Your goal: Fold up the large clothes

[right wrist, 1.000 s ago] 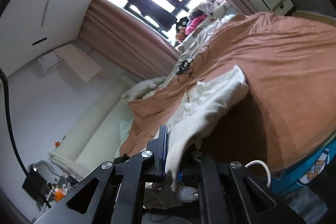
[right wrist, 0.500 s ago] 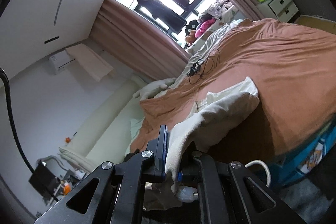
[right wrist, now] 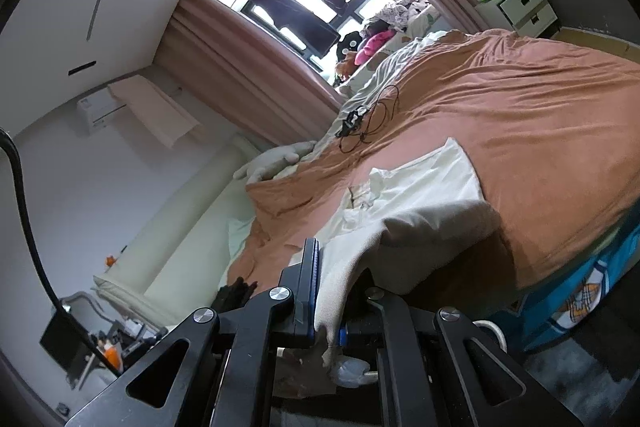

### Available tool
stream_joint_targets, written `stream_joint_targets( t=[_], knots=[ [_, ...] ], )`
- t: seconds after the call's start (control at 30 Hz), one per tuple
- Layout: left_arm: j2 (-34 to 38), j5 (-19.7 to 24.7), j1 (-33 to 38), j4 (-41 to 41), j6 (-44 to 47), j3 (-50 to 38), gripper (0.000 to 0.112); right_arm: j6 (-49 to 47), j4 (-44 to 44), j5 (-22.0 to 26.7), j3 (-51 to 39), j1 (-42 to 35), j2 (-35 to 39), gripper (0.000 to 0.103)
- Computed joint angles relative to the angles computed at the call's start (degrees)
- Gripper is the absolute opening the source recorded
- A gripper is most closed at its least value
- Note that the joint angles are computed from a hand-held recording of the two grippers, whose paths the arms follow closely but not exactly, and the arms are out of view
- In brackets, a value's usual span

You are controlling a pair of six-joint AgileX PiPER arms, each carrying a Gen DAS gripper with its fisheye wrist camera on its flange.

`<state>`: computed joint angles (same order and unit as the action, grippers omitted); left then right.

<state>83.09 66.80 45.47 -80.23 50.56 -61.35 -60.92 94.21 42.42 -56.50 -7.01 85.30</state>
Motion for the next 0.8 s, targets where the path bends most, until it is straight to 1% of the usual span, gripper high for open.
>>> stream_joint_targets(
  t=[0.07, 0.17, 0.37, 0.43, 0.47, 0.57, 0.63, 0.67, 0.73, 0.8],
  knots=[
    [1.69, -1.45, -1.60, 0.07, -0.73, -2.03, 0.005, 1.22, -0.80, -1.05, -2.41, 0.76, 1.64, 0.008],
    [5.14, -4.26, -4.95, 0.95, -3.50, -7.37, 0.005, 4.05, -2.55, -2.84, -7.77, 2.03, 5.15, 0.008],
    [14.14, -8.23, -10.32, 3.76, -10.93, -22.42, 0.005, 14.44, -10.41, -5.76, -23.43, 4.07, 13.77, 0.008],
    [17.31, -9.96, -12.11, 5.25, -13.87, -27.93, 0.005, 19.46, -14.24, -6.81, -29.70, 4.89, 17.26, 0.008],
    [18.59, -10.76, -12.85, 6.03, -15.12, -30.18, 0.005, 23.44, -17.50, -7.52, -34.16, 5.44, 19.70, 0.008],
    [23.50, -13.01, -15.26, 9.07, -20.41, -38.44, 0.005, 32.05, -25.25, -8.91, -43.27, 6.74, 24.85, 0.008],
    [27.92, -13.99, -17.08, 13.17, -25.89, -46.10, 0.005, 38.82, -31.18, -8.54, -51.13, 7.43, 29.36, 0.008],
    [29.40, -13.89, -17.61, 14.67, -27.82, -48.89, 0.005, 42.44, -34.26, -7.75, -56.05, 7.62, 32.23, 0.008],
    [34.28, -13.43, -18.93, 18.48, -33.24, -57.47, 0.005, 47.41, -38.52, -6.10, -63.52, 7.66, 36.63, 0.008],
    [38.86, -12.89, -20.30, 23.02, -38.52, -65.98, 0.005, 53.63, -43.72, -3.54, -73.41, 7.81, 42.37, 0.008]
  ],
)
